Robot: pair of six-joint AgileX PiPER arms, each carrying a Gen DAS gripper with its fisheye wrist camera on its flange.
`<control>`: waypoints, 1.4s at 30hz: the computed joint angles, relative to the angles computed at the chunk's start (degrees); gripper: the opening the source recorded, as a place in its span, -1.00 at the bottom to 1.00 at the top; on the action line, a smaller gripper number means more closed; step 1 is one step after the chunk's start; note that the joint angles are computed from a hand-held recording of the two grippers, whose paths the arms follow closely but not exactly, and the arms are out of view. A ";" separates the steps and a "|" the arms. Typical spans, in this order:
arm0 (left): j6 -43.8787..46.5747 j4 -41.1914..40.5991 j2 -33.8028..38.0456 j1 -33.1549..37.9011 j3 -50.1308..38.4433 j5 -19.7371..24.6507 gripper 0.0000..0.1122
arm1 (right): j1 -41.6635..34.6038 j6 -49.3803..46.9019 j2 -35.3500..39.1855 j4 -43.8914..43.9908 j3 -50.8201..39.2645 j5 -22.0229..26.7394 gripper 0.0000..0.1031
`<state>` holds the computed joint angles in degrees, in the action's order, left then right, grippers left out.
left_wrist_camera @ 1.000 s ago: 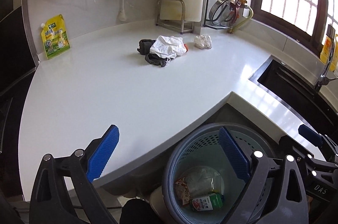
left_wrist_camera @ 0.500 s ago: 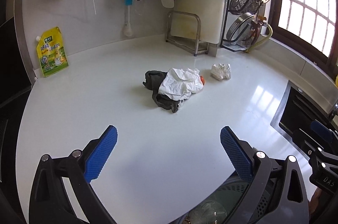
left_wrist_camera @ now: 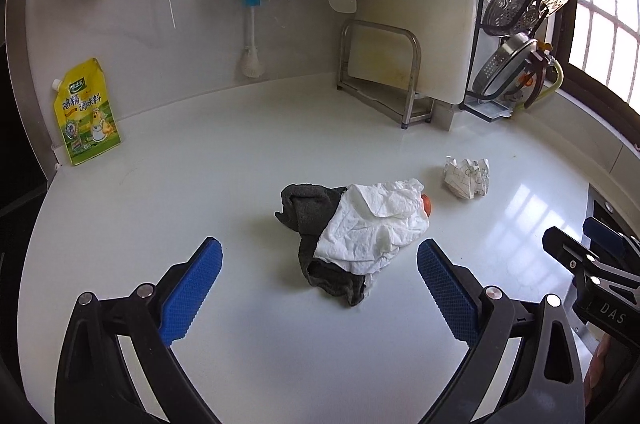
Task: Collect trash
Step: 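Move both open tools back toward the tissues on the counter, then grasp the crumpled paper with the right tool while the left tool grasps the white tissue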
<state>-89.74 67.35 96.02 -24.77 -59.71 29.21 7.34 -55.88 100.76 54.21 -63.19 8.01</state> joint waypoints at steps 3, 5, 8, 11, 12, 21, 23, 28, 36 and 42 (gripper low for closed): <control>3.00 -2.22 2.95 1.40 -3.75 -0.05 0.71 | -0.63 12.38 5.74 -11.54 -7.98 3.73 0.67; 4.86 -3.54 4.79 1.91 -6.17 0.31 0.71 | -0.76 17.32 9.04 -16.06 -12.68 5.67 0.67; 6.90 -5.45 6.93 2.58 -8.83 -0.17 0.71 | -0.68 23.45 13.69 -21.83 -19.36 8.33 0.67; 9.04 -7.46 8.94 3.20 -11.16 -0.45 0.71 | -0.68 29.26 17.94 -26.80 -26.11 11.89 0.67; 9.75 -8.19 9.56 3.37 -11.86 -0.47 0.71 | -0.62 30.88 19.26 -28.23 -28.28 13.03 0.67; 14.20 -12.88 11.73 4.56 -14.23 -0.69 0.71 | 2.03 45.56 29.04 -44.58 -44.71 20.71 0.67; 13.91 -12.54 11.67 4.43 -14.05 -0.64 0.71 | 2.32 48.23 31.43 -47.27 -48.93 23.62 0.67; 13.88 -12.45 11.49 4.26 -13.61 -1.03 0.71 | 2.39 49.70 35.26 -48.31 -55.86 28.23 0.66; 13.46 -12.42 11.24 3.56 -12.80 -1.31 0.71 | 2.39 45.53 35.68 -45.83 -56.95 30.17 -0.13; 13.86 -12.38 12.63 1.51 -14.73 0.99 0.71 | 0.62 40.62 30.42 -39.84 -47.65 24.76 -0.34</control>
